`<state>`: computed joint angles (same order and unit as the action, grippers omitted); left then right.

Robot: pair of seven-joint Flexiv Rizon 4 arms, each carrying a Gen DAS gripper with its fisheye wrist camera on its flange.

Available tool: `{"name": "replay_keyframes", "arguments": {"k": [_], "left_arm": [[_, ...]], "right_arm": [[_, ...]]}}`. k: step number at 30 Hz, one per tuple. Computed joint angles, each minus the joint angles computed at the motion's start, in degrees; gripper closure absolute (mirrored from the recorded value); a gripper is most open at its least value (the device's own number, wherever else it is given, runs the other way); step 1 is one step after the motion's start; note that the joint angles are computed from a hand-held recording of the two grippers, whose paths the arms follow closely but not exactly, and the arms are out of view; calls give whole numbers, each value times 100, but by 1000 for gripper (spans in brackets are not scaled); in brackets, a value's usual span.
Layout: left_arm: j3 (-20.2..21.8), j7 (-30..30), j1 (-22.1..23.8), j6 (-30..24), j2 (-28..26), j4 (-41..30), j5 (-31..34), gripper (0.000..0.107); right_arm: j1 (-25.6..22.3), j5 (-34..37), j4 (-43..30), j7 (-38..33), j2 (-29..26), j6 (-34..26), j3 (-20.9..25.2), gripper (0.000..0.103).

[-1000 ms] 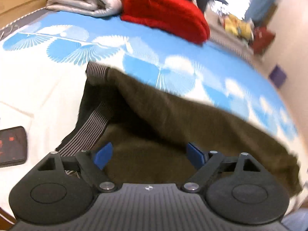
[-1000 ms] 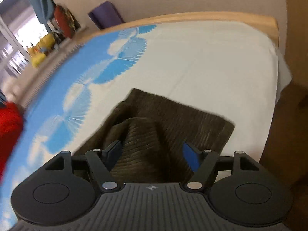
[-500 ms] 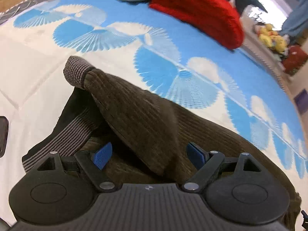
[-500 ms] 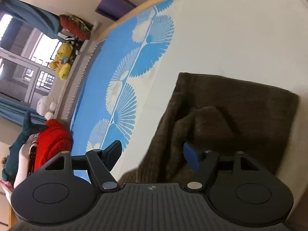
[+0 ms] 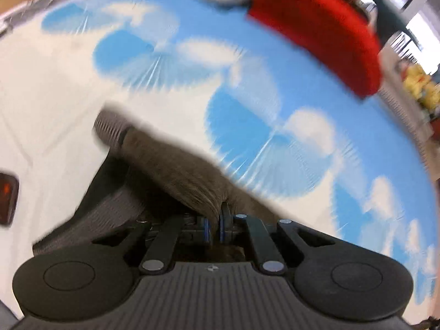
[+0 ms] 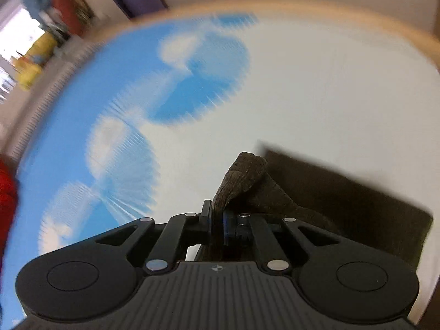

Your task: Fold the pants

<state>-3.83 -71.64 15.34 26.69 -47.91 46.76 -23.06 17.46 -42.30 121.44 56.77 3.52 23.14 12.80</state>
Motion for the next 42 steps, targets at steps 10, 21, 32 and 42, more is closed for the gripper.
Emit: {"name": "replay_keyframes", "arguments": {"k": [10, 21, 32, 42], "left_arm": [[-188, 1479, 910, -391, 989, 1596, -1108, 99], [336, 1718, 711, -115, 1084, 2577, -595, 98], [342, 1960, 766, -78, 1213, 2736, -656, 98], [391, 1955, 654, 49, 1172, 2733, -496, 97]], "right_arm": [[211, -1702, 362, 749, 1420, -1488, 1124, 97], [1331, 102, 2363, 3684, 1117, -201, 1609, 97], [1498, -297, 1489, 2194, 1576, -1868, 1764, 97], [1958, 434, 2412, 4390, 1125, -817, 1880, 96]]}}
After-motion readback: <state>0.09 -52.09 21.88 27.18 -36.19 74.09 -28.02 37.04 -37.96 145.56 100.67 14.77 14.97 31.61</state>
